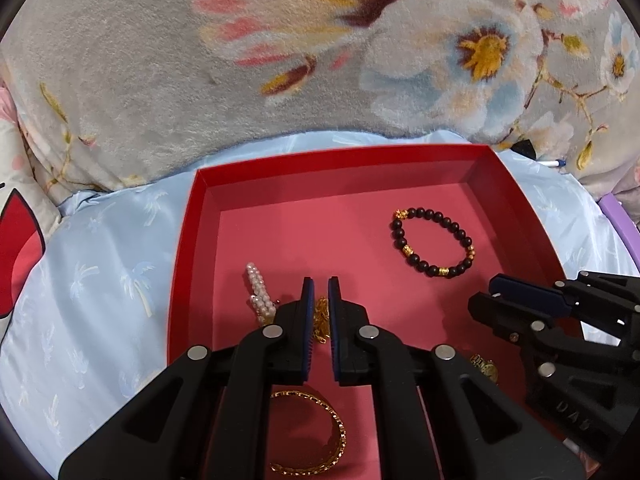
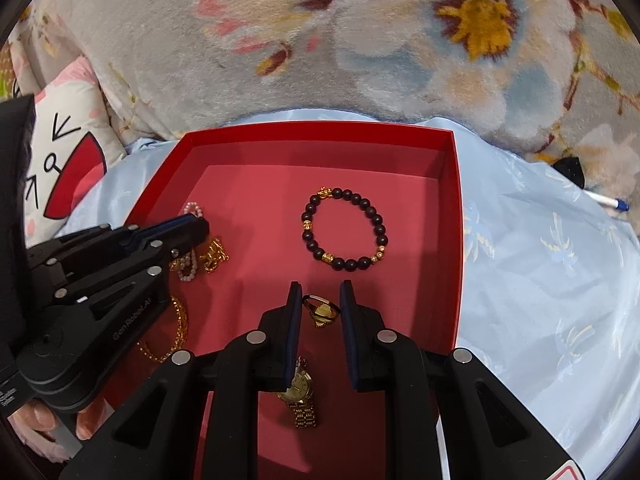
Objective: Organize jewelry
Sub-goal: 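Carry the chain and ring over the red box and lower them, then open both tools to release the chain and ring into the box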
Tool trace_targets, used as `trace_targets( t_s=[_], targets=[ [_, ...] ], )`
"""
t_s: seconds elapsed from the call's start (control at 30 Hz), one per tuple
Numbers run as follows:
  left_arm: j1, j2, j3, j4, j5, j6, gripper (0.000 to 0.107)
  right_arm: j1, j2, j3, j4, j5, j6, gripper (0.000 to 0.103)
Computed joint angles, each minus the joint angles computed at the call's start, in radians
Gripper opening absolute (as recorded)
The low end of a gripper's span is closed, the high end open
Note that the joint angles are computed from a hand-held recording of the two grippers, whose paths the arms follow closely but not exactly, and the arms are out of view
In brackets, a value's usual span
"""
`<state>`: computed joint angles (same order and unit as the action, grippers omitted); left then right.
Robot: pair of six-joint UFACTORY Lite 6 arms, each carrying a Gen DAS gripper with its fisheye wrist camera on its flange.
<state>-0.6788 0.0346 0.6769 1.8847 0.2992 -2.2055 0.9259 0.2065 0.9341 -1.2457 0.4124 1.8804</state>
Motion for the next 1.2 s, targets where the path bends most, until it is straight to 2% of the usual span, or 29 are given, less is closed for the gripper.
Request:
trace_targets(
  t_s=[0.17, 0.23, 0.3, 0.43, 0.47, 0.53, 0.57, 0.6, 1.0, 1.2],
  targets=[
    [-0.016, -0.046, -0.024, -0.03, 0.013, 0.018, 0.008, -0.008, 0.031, 0.043, 0.031, 0.041, -0.033, 0.019],
    [-0.027, -0.085, -0.053, -0.038, 0.017, 0.014, 0.016, -0.003, 0.027, 0.043, 0.03, 0.072, -0.036, 0.023],
    [-0.037, -0.122, -0.088, -0.033, 0.022, 0.003, 0.019, 0.003, 0.006, 0.025, 0.01, 0.093, -0.013, 0.034],
    [-0.068, -0.204, -0.161, -0.058, 0.027, 0.016, 0.02, 0.015, -0.052, -0.018, -0.01, 0.115, 0.009, 0.036],
    [-0.077, -0.217, -0.171, -0.074, 0.028, 0.027, 0.02, 0.02, -0.069, -0.031, -0.005, 0.114, 0.007, 0.035],
    [-0.098, -0.252, -0.198, -0.121, 0.027, 0.065, 0.02, 0.031, -0.083, -0.038, 0.01, 0.105, -0.007, 0.025],
    [-0.11, -0.266, -0.209, -0.136, 0.031, 0.078, 0.02, 0.041, -0.089, -0.043, 0.024, 0.104, -0.021, 0.016],
    [-0.124, -0.279, -0.218, -0.154, 0.04, 0.091, 0.02, 0.053, -0.093, -0.048, 0.034, 0.106, -0.027, 0.013],
    [-0.208, -0.398, -0.327, -0.296, 0.078, 0.174, 0.021, 0.23, -0.255, -0.21, 0.029, 0.222, 0.105, 0.013],
    [-0.268, -0.521, -0.392, -0.468, 0.124, 0.298, 0.021, 0.384, -0.384, -0.321, 0.064, 0.321, 0.192, 0.013]
  ],
)
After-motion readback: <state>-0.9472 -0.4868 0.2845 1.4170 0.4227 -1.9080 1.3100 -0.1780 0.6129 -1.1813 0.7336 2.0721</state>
